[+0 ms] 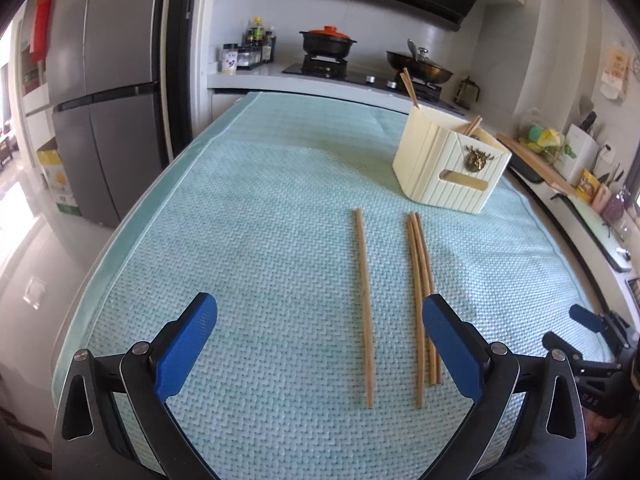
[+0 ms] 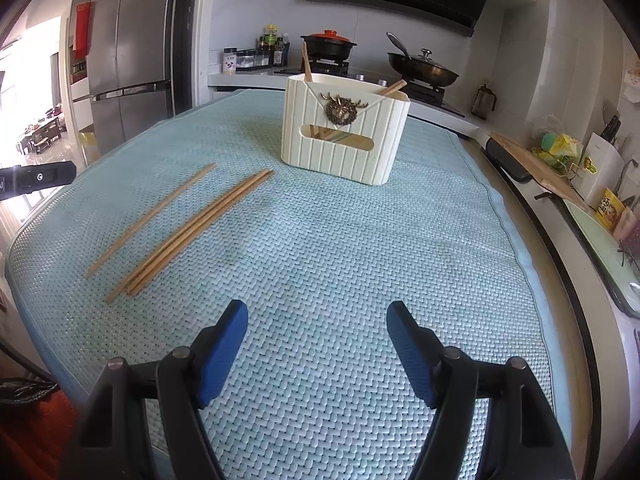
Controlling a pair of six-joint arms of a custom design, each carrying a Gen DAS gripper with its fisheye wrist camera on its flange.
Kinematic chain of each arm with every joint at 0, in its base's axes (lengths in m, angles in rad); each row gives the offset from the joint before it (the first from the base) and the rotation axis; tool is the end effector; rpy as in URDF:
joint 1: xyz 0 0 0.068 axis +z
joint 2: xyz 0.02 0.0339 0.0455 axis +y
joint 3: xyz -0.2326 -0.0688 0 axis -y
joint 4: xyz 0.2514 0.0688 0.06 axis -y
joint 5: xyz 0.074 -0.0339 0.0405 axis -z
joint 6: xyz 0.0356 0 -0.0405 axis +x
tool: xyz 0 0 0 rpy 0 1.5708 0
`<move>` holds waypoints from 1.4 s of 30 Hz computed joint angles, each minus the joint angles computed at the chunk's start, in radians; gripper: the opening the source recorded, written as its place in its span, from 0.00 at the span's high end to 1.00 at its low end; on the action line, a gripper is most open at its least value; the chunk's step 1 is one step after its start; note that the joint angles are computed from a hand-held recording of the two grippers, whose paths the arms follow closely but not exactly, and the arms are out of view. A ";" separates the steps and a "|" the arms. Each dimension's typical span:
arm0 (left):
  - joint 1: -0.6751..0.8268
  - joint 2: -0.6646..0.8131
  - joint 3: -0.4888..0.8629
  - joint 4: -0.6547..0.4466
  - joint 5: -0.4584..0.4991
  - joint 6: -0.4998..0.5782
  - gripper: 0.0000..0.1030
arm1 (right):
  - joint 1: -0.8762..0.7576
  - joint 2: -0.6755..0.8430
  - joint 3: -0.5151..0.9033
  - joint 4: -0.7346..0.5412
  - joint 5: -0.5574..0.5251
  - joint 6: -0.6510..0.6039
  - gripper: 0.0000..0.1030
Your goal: Organize utensils
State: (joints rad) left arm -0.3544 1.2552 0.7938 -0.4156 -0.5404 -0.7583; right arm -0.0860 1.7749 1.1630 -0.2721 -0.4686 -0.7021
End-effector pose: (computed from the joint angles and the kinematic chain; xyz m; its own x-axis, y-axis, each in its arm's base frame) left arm 0.2563 -0.0753 0.1961 -0.5159 -0.4379 -0.7363 -0.5038 0.8502 -0.1526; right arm 0.3745 -0.0161 0.1642 -0.4534 -0.5393 -0.7096 -0.6569 0.7403 -0.1428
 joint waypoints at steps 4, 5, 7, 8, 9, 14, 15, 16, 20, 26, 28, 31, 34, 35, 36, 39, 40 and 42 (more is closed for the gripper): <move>0.058 0.033 0.004 0.010 0.038 0.047 0.01 | 0.002 0.067 0.084 -0.091 0.015 0.031 0.29; 0.073 0.048 0.011 0.014 0.050 0.059 0.01 | 0.005 0.079 0.102 -0.106 0.017 0.041 0.29; 0.105 0.085 0.033 0.022 0.089 0.092 0.01 | 0.013 0.097 0.128 -0.123 0.022 0.062 0.29; 0.118 0.107 0.048 0.027 0.105 0.110 0.01 | 0.020 0.105 0.143 -0.131 0.020 0.072 0.29; 0.128 0.128 0.062 0.035 0.118 0.130 0.01 | 0.029 0.113 0.156 -0.136 0.019 0.085 0.29; 0.143 0.242 0.152 0.044 0.135 0.218 0.01 | 0.100 0.191 0.279 -0.213 -0.019 0.159 0.43; 0.142 0.254 0.165 0.038 0.129 0.225 0.01 | 0.121 0.214 0.311 -0.236 -0.026 0.173 0.47; 0.138 0.259 0.171 0.032 0.118 0.226 0.01 | 0.142 0.234 0.336 -0.253 -0.037 0.186 0.50; 0.138 0.210 0.126 0.043 0.126 0.187 0.01 | 0.234 0.313 0.405 -0.280 -0.036 0.240 0.70; 0.140 0.128 0.049 0.027 0.115 0.142 0.01 | 0.317 0.395 0.480 -0.273 0.034 0.314 0.77; 0.145 0.118 0.040 0.025 0.113 0.138 0.01 | 0.333 0.409 0.494 -0.272 0.057 0.306 0.78; 0.156 0.120 0.034 0.031 0.124 0.130 0.01 | 0.358 0.394 0.465 -0.230 0.127 0.293 0.84; 0.160 0.125 0.027 0.041 0.133 0.123 0.01 | 0.348 0.376 0.428 -0.187 0.165 0.304 0.87; 0.159 0.129 0.027 0.042 0.135 0.122 0.01 | 0.337 0.363 0.411 -0.173 0.170 0.308 0.89; 0.156 0.134 0.030 0.043 0.136 0.122 0.01 | 0.324 0.353 0.398 -0.166 0.175 0.312 0.89; 0.147 0.151 0.039 0.043 0.133 0.128 0.01 | 0.258 0.336 0.377 -0.150 0.187 0.325 0.89; 0.143 0.157 0.044 0.041 0.131 0.131 0.01 | 0.232 0.335 0.377 -0.148 0.199 0.338 0.89; 0.137 0.166 0.052 0.037 0.127 0.133 0.01 | 0.172 0.349 0.399 -0.165 0.225 0.371 0.87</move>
State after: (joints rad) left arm -0.2173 1.4212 0.8455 -0.3786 -0.4135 -0.6252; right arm 0.0855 2.1242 1.5619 -0.4367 -0.2440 -0.3311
